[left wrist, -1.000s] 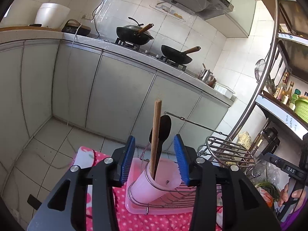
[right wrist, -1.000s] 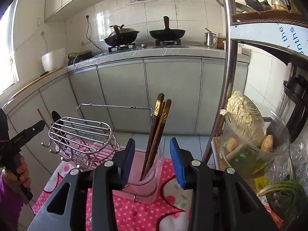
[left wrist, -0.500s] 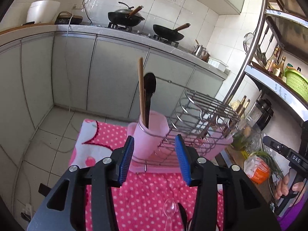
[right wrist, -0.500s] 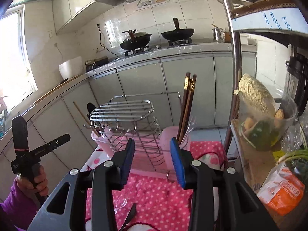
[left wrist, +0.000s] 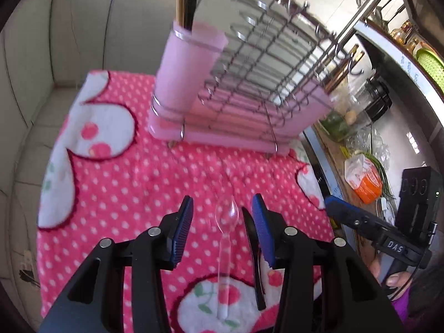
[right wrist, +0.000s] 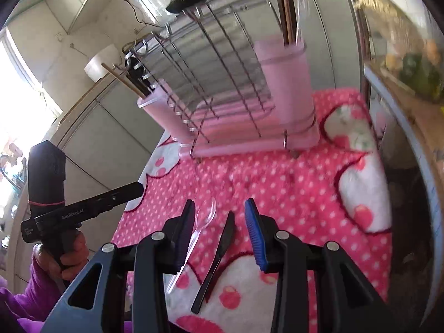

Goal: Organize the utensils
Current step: 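Grasp the clear plastic spoon with the left tool while the right tool grasps the black plastic knife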

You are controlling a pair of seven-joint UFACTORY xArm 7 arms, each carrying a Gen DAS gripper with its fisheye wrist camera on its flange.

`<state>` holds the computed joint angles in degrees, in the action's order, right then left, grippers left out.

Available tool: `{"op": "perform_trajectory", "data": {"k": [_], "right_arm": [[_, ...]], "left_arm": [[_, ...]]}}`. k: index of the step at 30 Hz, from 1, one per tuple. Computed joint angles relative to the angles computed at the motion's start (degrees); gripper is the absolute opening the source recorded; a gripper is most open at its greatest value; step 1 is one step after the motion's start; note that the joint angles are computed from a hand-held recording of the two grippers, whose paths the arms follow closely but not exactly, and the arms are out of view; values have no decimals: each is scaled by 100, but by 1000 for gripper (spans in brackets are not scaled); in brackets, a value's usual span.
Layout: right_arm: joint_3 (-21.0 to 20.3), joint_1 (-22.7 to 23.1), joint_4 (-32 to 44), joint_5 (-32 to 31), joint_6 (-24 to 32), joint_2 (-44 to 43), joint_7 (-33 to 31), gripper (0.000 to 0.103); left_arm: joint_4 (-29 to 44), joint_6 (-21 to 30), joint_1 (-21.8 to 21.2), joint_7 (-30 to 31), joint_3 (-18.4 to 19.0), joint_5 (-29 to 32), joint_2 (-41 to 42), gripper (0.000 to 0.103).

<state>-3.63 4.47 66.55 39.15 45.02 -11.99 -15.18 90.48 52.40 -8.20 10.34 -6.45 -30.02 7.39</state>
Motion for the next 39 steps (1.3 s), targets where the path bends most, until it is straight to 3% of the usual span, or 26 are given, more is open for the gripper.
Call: {"op": "perform_trajectory", "data": {"k": [5,14,19,25,30,31,33,39], "right_arm": [[-94,-36,-94,411,414,147,-2,29],[-81,-229,-29,833,837,324,-148,28],[-63,-336,59,945,1033,465,-190,28],[-28,-455,210,1100,1243,712,-233,28],[48,-571,441,1175,1519,974,-245,28],[66,-592,494,1186,1579,1026,-229,28],[121,-616,593,1160,1641,1135,-178,28],[286,-654,899,956,1703,1482,11,28]], "left_arm": [[405,685,-81,-13,-68,296,350,44],[1550,1779,-331,-359,-157,1049,1256,42],[2186,2228,-473,-643,-162,1375,1751,29],[2848,2571,-638,-788,-157,1690,2256,25],[2867,2423,-684,-807,-177,1715,2352,17],[2732,2335,-655,-775,-183,1682,2270,9],[2389,2175,-540,-671,-203,1543,2040,3],[1565,1649,-282,-394,-213,1133,1452,3]]}}
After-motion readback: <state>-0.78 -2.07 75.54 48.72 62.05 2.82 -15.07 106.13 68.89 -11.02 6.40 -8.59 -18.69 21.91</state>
